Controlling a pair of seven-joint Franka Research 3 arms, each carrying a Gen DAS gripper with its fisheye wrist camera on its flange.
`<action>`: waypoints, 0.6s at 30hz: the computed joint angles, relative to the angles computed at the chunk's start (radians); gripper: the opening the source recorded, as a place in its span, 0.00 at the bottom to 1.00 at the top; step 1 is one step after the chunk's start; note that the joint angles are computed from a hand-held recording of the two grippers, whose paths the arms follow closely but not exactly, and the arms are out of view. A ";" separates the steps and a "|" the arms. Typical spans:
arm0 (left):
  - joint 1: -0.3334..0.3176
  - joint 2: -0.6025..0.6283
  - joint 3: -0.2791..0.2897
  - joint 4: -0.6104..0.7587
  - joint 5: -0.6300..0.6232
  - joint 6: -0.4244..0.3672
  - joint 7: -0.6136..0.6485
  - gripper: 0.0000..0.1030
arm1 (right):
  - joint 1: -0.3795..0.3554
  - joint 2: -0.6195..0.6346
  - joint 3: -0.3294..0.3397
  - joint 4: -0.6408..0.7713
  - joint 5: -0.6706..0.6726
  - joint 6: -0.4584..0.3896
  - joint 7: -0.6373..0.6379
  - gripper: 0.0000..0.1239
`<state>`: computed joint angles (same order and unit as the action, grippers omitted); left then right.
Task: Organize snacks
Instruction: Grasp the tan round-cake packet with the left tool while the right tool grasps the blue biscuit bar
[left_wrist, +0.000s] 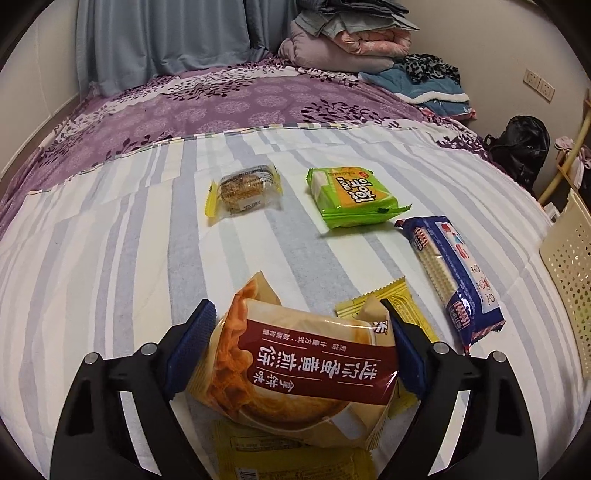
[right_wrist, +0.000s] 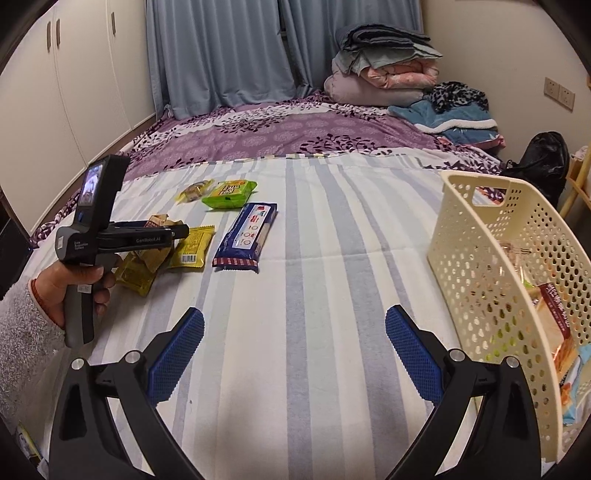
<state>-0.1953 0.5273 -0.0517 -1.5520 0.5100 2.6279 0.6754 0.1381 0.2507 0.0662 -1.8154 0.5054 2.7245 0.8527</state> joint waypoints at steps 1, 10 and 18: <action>-0.005 -0.002 0.005 -0.003 0.010 0.002 -0.003 0.84 | 0.006 0.012 -0.002 0.010 -0.011 -0.002 0.010 0.79; -0.021 -0.063 0.029 -0.082 0.074 0.052 -0.094 0.79 | 0.040 0.170 -0.006 0.204 -0.090 -0.084 0.118 0.79; -0.018 -0.141 0.044 -0.169 0.167 0.088 -0.206 0.76 | 0.103 0.362 -0.011 0.456 -0.213 -0.121 0.205 0.79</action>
